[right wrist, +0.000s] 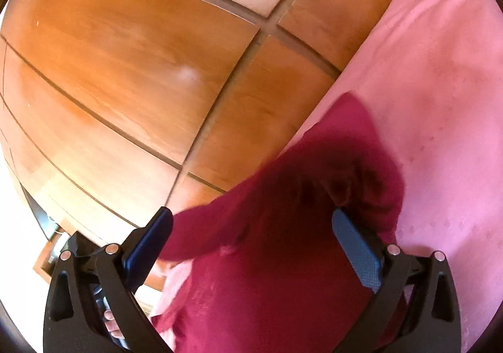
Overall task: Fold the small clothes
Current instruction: 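Fold the sleeve cuff with the left gripper across the sweater body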
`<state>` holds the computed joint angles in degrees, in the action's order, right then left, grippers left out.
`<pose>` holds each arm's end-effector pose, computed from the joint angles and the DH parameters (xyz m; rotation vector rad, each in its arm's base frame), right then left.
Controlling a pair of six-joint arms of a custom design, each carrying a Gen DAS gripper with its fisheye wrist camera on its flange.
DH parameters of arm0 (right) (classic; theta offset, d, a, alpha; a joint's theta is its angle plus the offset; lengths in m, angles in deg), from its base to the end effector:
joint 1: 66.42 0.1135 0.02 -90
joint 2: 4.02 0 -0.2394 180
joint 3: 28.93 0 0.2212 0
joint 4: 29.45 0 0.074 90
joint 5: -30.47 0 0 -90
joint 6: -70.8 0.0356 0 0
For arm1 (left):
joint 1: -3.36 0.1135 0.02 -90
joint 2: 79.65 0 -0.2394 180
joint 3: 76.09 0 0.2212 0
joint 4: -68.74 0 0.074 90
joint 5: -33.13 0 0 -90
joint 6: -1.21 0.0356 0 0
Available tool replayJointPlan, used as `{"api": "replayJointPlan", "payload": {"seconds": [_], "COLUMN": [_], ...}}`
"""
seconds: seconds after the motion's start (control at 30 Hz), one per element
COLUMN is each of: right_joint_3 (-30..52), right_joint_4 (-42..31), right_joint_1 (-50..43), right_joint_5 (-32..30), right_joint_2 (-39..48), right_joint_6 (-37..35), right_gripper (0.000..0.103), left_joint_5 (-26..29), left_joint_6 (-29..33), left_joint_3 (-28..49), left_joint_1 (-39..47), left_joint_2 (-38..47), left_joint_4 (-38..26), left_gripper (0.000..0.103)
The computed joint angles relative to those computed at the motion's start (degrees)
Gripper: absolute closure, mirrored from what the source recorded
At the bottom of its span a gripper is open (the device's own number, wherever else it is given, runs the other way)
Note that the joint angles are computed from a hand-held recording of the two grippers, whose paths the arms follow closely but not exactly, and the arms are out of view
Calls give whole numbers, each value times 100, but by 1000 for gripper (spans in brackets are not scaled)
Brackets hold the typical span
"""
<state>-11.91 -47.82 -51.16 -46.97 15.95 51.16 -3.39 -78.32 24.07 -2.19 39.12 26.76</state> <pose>0.1151 0.0234 0.1443 1.0630 1.7112 0.7705 0.3870 -0.0663 0.1698 0.6373 2.2913 -1.1602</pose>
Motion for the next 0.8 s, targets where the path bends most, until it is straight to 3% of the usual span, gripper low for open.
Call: {"api": "replayJointPlan", "payload": {"seconds": [0.1,0.27,0.4,0.5,0.57,0.8], "right_joint_3": [118,58,61,168,459,1629], "right_joint_4": [56,308,-235,-86,-374,-2321], "right_joint_1": [78,1,277,104,202,1291], "right_joint_5": [108,27,240,56,69,-134], "right_joint_2": [355,586,44,478,817,1012], "right_joint_6": [-120,-153,-55,-123,-129,-462], "right_gripper": [2,2,2,2,2,2], "left_joint_5": [6,-241,-754,-1147,-1030,-625], "left_joint_6": [316,617,868,934,923,1131], "left_joint_3": [231,92,84,-28,-229,240], "left_joint_1": [434,775,907,878,961,1210], "left_joint_2": [266,558,945,1199,1164,1334], "left_joint_4": [-309,-297,-275,-100,151,-615], "left_gripper": [97,97,97,97,97,94]}}
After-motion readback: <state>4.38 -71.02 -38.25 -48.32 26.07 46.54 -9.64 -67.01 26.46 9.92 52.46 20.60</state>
